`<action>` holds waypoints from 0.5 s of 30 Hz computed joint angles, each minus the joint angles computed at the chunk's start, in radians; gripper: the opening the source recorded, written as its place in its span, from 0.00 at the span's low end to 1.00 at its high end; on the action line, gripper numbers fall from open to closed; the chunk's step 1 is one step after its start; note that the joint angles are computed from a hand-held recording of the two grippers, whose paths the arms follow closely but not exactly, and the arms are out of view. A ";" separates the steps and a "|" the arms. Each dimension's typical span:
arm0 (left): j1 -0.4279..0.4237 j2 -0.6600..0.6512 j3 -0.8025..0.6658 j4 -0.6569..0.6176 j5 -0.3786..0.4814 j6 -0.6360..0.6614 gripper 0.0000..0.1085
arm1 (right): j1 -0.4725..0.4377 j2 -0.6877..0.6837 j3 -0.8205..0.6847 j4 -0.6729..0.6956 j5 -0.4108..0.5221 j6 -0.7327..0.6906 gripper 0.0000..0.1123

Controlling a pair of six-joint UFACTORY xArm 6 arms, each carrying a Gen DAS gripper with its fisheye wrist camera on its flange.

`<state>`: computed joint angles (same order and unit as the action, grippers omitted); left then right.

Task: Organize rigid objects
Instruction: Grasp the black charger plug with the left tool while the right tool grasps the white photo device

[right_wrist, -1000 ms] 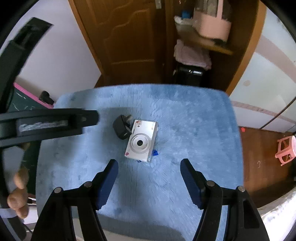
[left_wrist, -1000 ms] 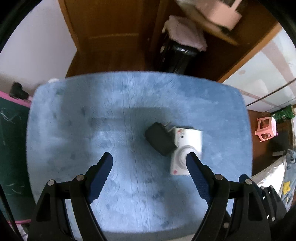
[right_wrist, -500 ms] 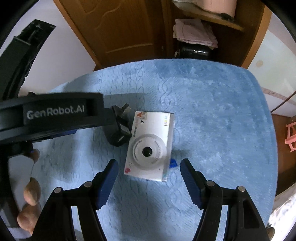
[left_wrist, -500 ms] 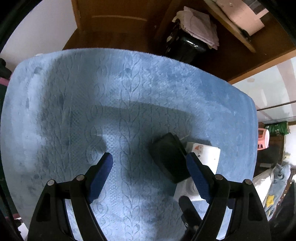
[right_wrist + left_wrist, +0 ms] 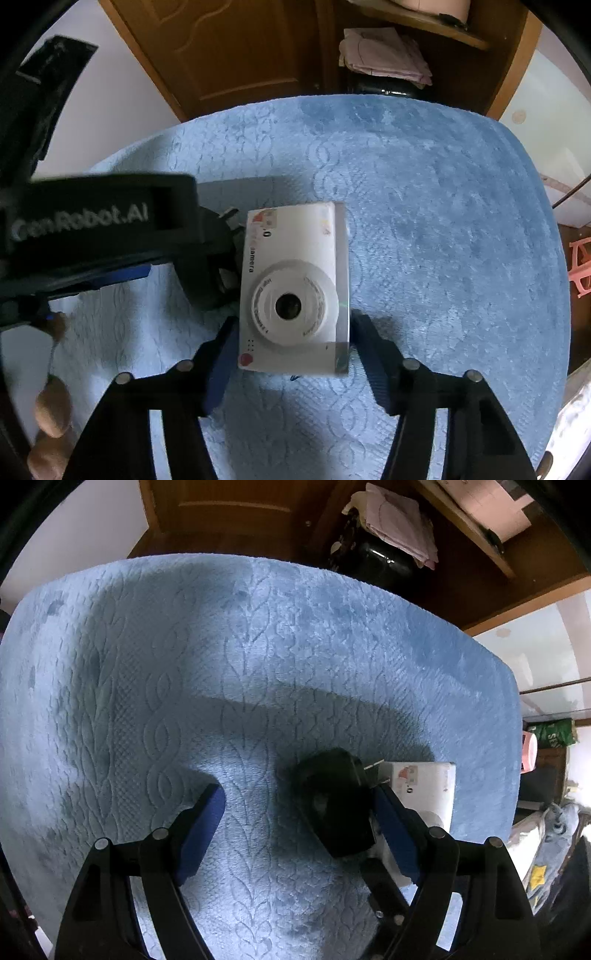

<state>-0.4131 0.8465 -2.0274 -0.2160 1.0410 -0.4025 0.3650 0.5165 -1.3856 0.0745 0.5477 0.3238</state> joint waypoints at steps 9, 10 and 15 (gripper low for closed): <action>-0.034 0.052 -0.089 0.117 0.058 -0.087 0.73 | -0.030 -0.070 0.085 -0.004 0.002 0.032 0.53; -0.038 0.056 -0.094 0.126 0.058 -0.094 0.72 | -0.033 -0.079 0.094 -0.004 0.005 0.034 0.53; -0.062 0.101 -0.169 0.175 0.090 -0.104 0.46 | -0.050 -0.120 0.137 0.003 -0.009 0.017 0.53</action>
<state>-0.4753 0.9473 -2.1962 -0.0414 1.1311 -0.5066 0.3151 0.3964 -1.2488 0.0775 0.5388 0.3405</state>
